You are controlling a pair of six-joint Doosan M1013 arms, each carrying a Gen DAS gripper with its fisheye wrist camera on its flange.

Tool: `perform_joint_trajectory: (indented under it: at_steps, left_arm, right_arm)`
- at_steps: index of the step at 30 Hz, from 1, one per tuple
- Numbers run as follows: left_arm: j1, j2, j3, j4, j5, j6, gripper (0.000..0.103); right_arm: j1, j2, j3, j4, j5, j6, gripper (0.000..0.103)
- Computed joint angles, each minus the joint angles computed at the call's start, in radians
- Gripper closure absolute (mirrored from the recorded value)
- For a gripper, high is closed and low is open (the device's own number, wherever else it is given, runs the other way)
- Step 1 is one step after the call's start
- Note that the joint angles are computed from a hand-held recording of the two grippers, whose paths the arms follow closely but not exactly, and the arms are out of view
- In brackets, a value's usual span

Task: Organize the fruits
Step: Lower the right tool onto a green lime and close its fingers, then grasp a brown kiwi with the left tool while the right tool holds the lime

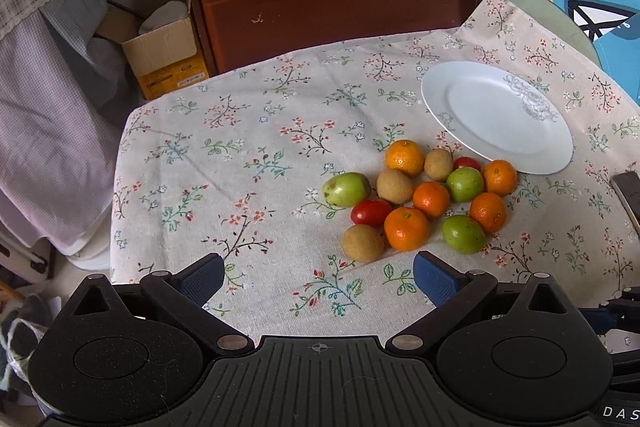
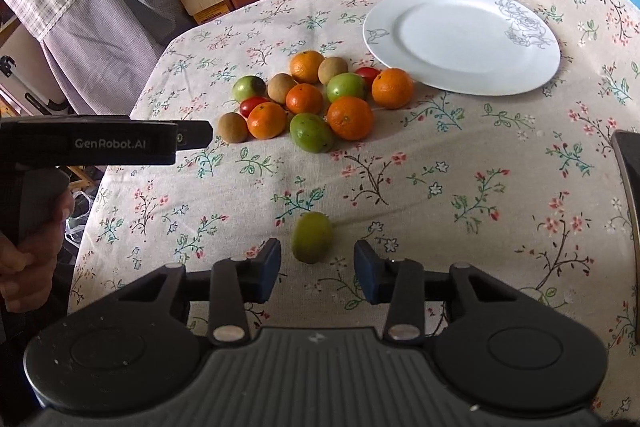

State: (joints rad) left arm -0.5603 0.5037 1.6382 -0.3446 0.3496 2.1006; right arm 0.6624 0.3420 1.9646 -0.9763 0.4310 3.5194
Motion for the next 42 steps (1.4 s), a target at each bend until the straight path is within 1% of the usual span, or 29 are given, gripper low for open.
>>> perform_joint_trajectory:
  at_steps: [2,4,6,8,9,10,11,12,17,18,20,23,29,31,34,36,42]
  left_arm:
    - [0.005,0.006,-0.005,-0.072,0.008,0.08,0.007]
    - [0.006,0.012,-0.008,-0.094,0.007,0.111,0.009]
    - [0.01,0.016,-0.009,-0.148,0.008,0.162,0.013]
    - [0.016,0.023,-0.015,-0.207,0.018,0.213,0.02]
    - [0.017,0.027,-0.02,-0.206,0.022,0.208,0.022]
    - [0.017,0.032,-0.026,-0.195,0.027,0.194,0.029]
    - [0.018,0.037,-0.031,-0.206,0.035,0.202,0.036]
    - [0.019,0.039,-0.034,-0.223,0.04,0.216,0.038]
    - [0.017,0.048,-0.034,-0.293,0.047,0.312,0.04]
    - [0.017,0.049,-0.033,-0.308,0.049,0.335,0.043]
    - [0.016,0.054,-0.04,-0.299,0.059,0.327,0.053]
    - [0.018,0.063,-0.05,-0.3,0.078,0.315,0.061]
    - [0.015,0.072,-0.054,-0.272,0.075,0.292,0.062]
    - [0.015,0.074,-0.053,-0.29,0.073,0.308,0.066]
    - [0.017,0.075,-0.054,-0.323,0.086,0.341,0.074]
    - [0.015,0.073,-0.051,-0.333,0.081,0.354,0.077]
    - [0.015,0.067,-0.046,-0.331,0.072,0.331,0.077]
  right_arm:
    - [-0.001,0.005,-0.005,0.005,-0.002,-0.009,0.064]
    - [0.002,0.01,-0.01,-0.005,0.006,-0.006,0.065]
    - [0.006,0.016,-0.017,-0.006,0.023,-0.023,0.067]
    - [0.01,0.021,-0.022,-0.016,0.036,-0.023,0.072]
    - [0.011,0.023,-0.022,-0.028,0.039,-0.012,0.074]
    - [0.01,0.024,-0.022,-0.034,0.041,-0.004,0.079]
    - [0.01,0.025,-0.021,-0.042,0.041,0.007,0.079]
    - [0.01,0.025,-0.02,-0.049,0.039,0.018,0.079]
    - [0.009,0.024,-0.018,-0.066,0.037,0.047,0.079]
    - [0.008,0.023,-0.017,-0.069,0.034,0.056,0.079]
    - [0.007,0.023,-0.016,-0.074,0.036,0.072,0.079]
    - [0.006,0.023,-0.016,-0.072,0.039,0.078,0.079]
    - [0.004,0.024,-0.017,-0.072,0.039,0.08,0.079]
    - [0.004,0.025,-0.018,-0.073,0.04,0.08,0.079]
    - [0.004,0.025,-0.018,-0.076,0.041,0.087,0.079]
    - [0.004,0.024,-0.017,-0.079,0.04,0.094,0.079]
    - [0.002,0.023,-0.013,-0.093,0.038,0.123,0.079]
